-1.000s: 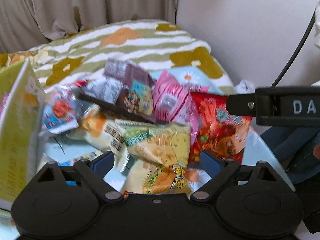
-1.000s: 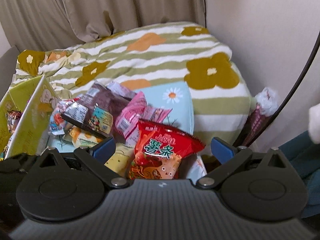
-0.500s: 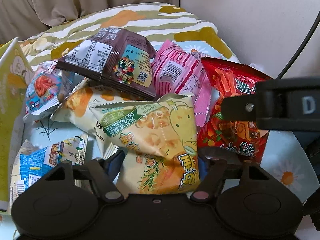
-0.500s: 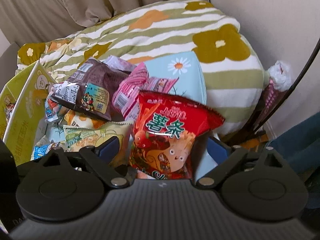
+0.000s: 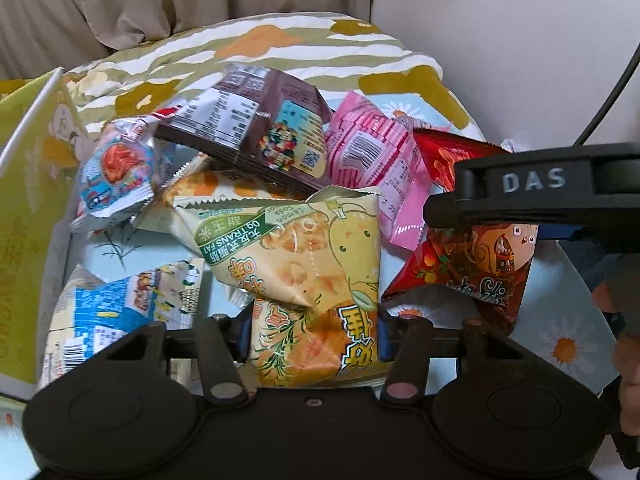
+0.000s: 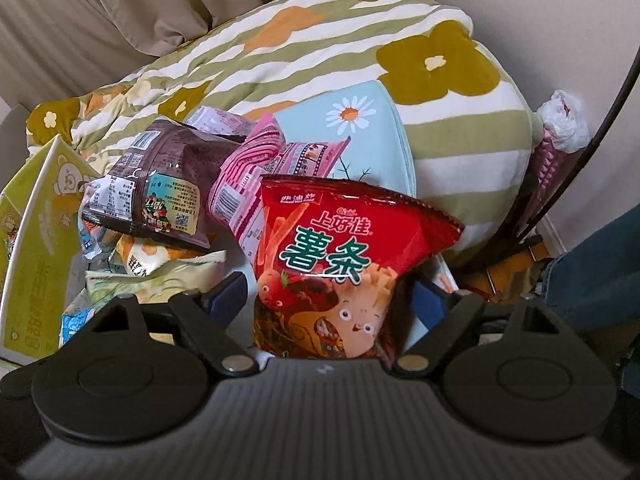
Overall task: Organize snacks
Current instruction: 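Grasp yellow-green bag with left tool while right tool grasps red potato-stick bag, then carry both bags over the box and release them inside with both tools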
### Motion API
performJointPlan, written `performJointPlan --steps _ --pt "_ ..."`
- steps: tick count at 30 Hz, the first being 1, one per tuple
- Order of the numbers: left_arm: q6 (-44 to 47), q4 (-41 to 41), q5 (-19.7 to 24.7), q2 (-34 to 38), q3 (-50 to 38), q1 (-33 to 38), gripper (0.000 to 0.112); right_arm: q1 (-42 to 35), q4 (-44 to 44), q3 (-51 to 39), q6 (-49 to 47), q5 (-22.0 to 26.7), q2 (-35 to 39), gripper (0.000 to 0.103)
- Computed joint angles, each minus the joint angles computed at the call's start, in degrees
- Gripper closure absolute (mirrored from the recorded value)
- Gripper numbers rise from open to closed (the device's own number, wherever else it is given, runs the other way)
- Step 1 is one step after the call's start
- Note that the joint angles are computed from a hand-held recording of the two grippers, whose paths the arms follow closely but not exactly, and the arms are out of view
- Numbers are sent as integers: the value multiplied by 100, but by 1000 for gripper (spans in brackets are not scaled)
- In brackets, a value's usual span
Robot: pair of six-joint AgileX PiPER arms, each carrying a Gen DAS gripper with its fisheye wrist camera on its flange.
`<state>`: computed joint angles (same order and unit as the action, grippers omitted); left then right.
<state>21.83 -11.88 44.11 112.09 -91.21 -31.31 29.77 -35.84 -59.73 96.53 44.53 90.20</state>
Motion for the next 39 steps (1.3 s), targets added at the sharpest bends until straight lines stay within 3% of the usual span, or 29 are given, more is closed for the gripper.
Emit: performJointPlan --steps 8,12,18,25,32,39 --pt "-77 33 -52 -173 83 50 55 -131 87 -17 -75 -166 164 11" --pt "-52 -12 -46 -239 111 82 55 -78 81 -37 -187 -94 142 23" --pt "-2 -82 -101 -436 271 126 55 40 75 -27 -190 27 70 32" --pt "122 -258 45 -774 264 314 55 396 -33 -221 -157 433 -217 34" --pt "195 -432 270 -1128 -31 726 55 878 -335 -1060 -397 1120 -239 35" --pt "244 -543 597 -1230 -620 1362 55 1186 -512 -2552 -1053 1458 336 36"
